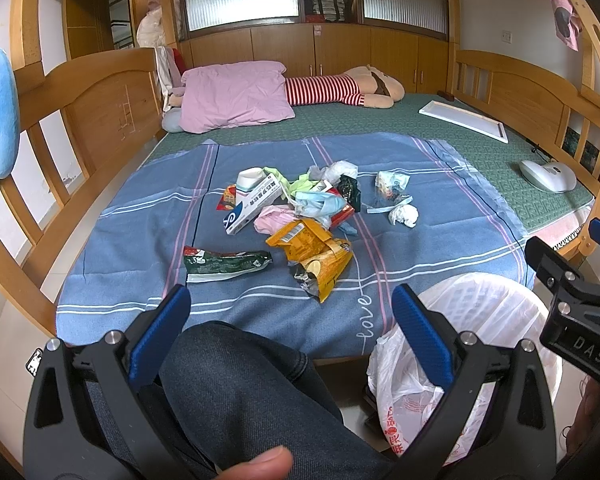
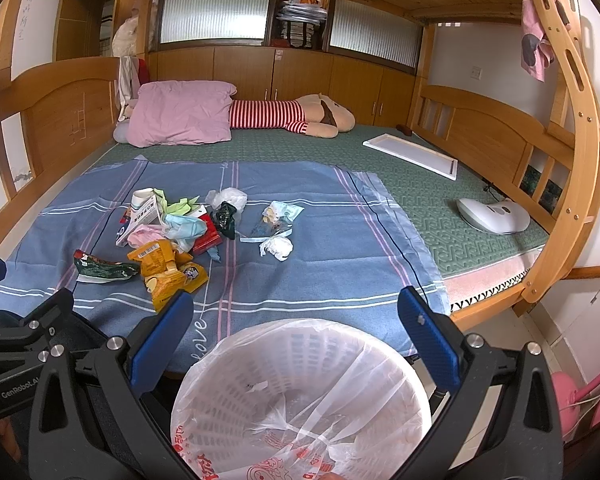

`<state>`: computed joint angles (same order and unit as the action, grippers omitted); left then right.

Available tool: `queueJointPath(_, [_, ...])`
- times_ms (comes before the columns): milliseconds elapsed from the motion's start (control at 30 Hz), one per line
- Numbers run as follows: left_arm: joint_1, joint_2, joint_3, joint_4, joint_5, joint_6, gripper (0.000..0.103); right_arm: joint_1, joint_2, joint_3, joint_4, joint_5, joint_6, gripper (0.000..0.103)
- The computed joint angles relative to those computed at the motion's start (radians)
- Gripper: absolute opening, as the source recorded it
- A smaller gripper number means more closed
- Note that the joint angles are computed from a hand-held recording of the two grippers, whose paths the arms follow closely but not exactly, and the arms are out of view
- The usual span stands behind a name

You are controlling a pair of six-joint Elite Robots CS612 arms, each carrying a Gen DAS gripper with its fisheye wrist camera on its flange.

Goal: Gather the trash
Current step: 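Grasp the yellow chip bag with the right tool while the left tool grasps the green-red wrapper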

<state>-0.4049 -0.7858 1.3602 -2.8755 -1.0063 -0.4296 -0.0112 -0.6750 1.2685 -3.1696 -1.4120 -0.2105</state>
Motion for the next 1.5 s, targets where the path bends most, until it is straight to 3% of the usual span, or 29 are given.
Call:
queueJointPath(433, [0.006,0.003,-0.005,0.012,0.003,-0.011,0.100,0.001,0.003,-0.003,-0.010,-0.012,0.000,0.100])
queueJointPath(567, [0.033,-0.002,0.001,0.014,0.073,-0.103,0.100,-0.008,0.018,-0.008,-0.053,0.000,0.031,0.100])
queueJointPath(667, [0.073,-0.002,-0.012,0.075,0.058,-0.192,0.100,-0.014,0.053,-0.068,-0.001,0.026,0.047,0.100])
queueJointPath(700, [0.088,0.000,-0.020,0.099,0.040,-0.227,0.098,-0.021,0.065,-0.099,0.067,0.087,0.046,0.100])
queueJointPath(767, [0.120,0.012,-0.035,0.118,-0.014,-0.276,0.076,-0.026,0.094,-0.162,0.179,0.187,0.048,0.099])
queueJointPath(833, [0.149,0.032,-0.065,0.144,-0.083,-0.305,0.064,-0.014,0.132,-0.231,0.279,0.230,0.025,0.089])
queueJointPath(933, [0.190,0.096,-0.157,0.204,-0.164,-0.308,0.061,0.019,0.191,-0.345,0.415,0.260,-0.013,0.086])
queueJointPath(967, [0.199,0.116,-0.189,0.229,-0.184,-0.293,0.068,0.033,0.214,-0.387,0.466,0.262,-0.026,0.086])
queueJointPath(1033, [0.225,0.167,-0.266,0.284,-0.260,-0.257,0.084,0.059,0.255,-0.478,0.567,0.251,-0.060,0.086])
queueJointPath(1067, [0.240,0.191,-0.298,0.302,-0.314,-0.249,0.086,0.075,0.280,-0.524,0.604,0.222,-0.087,0.086])
queueJointPath(1167, [0.284,0.250,-0.387,0.409,-0.532,-0.273,0.087,0.114,0.349,-0.654,0.695,0.122,-0.143,0.086])
queueJointPath(1267, [0.310,0.297,-0.459,0.458,-0.691,-0.277,0.087,0.136,0.411,-0.771,0.796,0.054,-0.183,0.086])
queueJointPath(1400, [0.329,0.352,-0.549,0.461,-0.811,-0.293,0.087,0.144,0.446,-0.833,0.853,0.024,-0.191,0.086])
queueJointPath(1433, [0.331,0.362,-0.567,0.460,-0.824,-0.298,0.087,0.145,0.448,-0.833,0.846,0.020,-0.192,0.083])
queueJointPath(1500, [0.331,0.381,-0.604,0.486,-0.815,-0.288,0.074,0.144,0.441,-0.815,0.843,0.017,-0.207,0.056])
